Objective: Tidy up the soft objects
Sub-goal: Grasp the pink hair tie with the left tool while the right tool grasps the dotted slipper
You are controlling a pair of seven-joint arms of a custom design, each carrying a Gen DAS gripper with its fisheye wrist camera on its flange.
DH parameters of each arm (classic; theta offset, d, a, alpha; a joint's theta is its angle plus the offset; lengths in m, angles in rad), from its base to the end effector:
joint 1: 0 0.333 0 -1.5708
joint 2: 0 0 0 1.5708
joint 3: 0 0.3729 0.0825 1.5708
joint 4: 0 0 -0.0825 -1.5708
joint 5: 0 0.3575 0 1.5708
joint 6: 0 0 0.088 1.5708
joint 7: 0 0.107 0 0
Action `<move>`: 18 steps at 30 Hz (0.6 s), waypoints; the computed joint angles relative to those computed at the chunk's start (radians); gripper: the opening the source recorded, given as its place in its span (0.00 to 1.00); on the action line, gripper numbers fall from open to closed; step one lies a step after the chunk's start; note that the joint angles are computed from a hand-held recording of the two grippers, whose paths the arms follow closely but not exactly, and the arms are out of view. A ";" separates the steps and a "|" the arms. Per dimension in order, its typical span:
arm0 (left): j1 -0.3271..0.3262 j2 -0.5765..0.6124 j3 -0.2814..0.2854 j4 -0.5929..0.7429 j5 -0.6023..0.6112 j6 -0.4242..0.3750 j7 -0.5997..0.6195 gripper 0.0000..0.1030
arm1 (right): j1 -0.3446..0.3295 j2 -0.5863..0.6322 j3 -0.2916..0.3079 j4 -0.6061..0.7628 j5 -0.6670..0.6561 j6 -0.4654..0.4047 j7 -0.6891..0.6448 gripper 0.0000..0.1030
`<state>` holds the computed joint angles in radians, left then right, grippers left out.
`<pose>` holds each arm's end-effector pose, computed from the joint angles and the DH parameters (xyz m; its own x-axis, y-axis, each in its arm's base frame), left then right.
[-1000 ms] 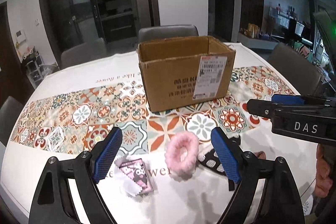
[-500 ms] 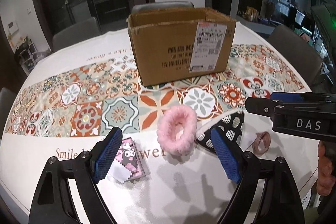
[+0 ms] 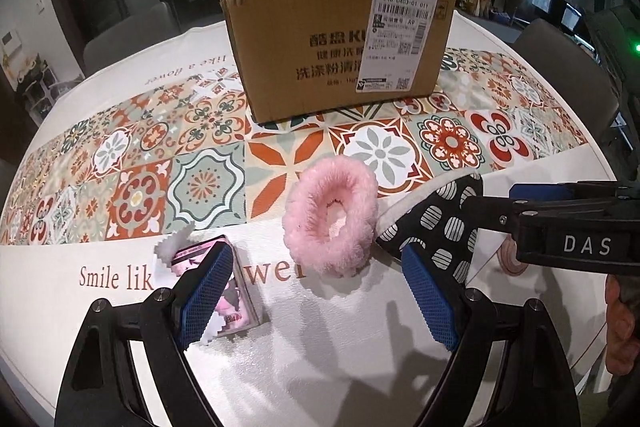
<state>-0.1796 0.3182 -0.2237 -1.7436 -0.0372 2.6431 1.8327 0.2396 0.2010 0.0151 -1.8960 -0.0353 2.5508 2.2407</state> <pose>0.6339 -0.2466 0.5289 -0.5579 -0.8287 -0.0440 -0.6739 0.4833 -0.5588 0.6115 0.1589 0.5161 -0.3250 -0.9120 -0.2504 -0.8430 0.3993 -0.3604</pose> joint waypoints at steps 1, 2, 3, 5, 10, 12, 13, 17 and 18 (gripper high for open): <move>0.002 0.004 -0.002 0.001 -0.003 0.003 0.006 0.84 | -0.003 0.004 0.003 0.001 0.011 -0.001 -0.009 0.62; 0.004 0.007 -0.005 0.002 -0.007 0.004 0.013 0.84 | -0.005 0.007 0.004 0.001 0.016 -0.002 -0.014 0.62; 0.005 0.011 -0.007 0.003 -0.011 0.005 0.018 0.84 | -0.005 0.010 0.003 0.001 0.017 0.000 -0.015 0.62; 0.007 0.020 -0.010 0.010 -0.017 0.005 0.026 0.84 | -0.004 0.017 0.002 0.001 0.016 0.008 -0.019 0.62; 0.018 0.041 -0.023 0.032 -0.052 0.001 0.054 0.84 | -0.012 0.030 0.008 0.004 0.048 0.026 -0.052 0.62; 0.017 0.053 -0.023 0.046 -0.057 -0.006 0.058 0.84 | -0.015 0.035 0.009 0.006 0.060 0.028 -0.063 0.62; 0.015 0.057 -0.022 0.051 -0.058 -0.010 0.057 0.84 | -0.019 0.039 0.010 0.009 0.073 0.026 -0.070 0.62; 0.013 0.074 -0.022 0.069 -0.062 -0.021 0.061 0.84 | -0.027 0.054 0.013 0.015 0.108 0.031 -0.093 0.62; 0.010 0.078 -0.019 0.074 -0.058 -0.025 0.058 0.84 | -0.029 0.059 0.015 0.018 0.118 0.030 -0.100 0.62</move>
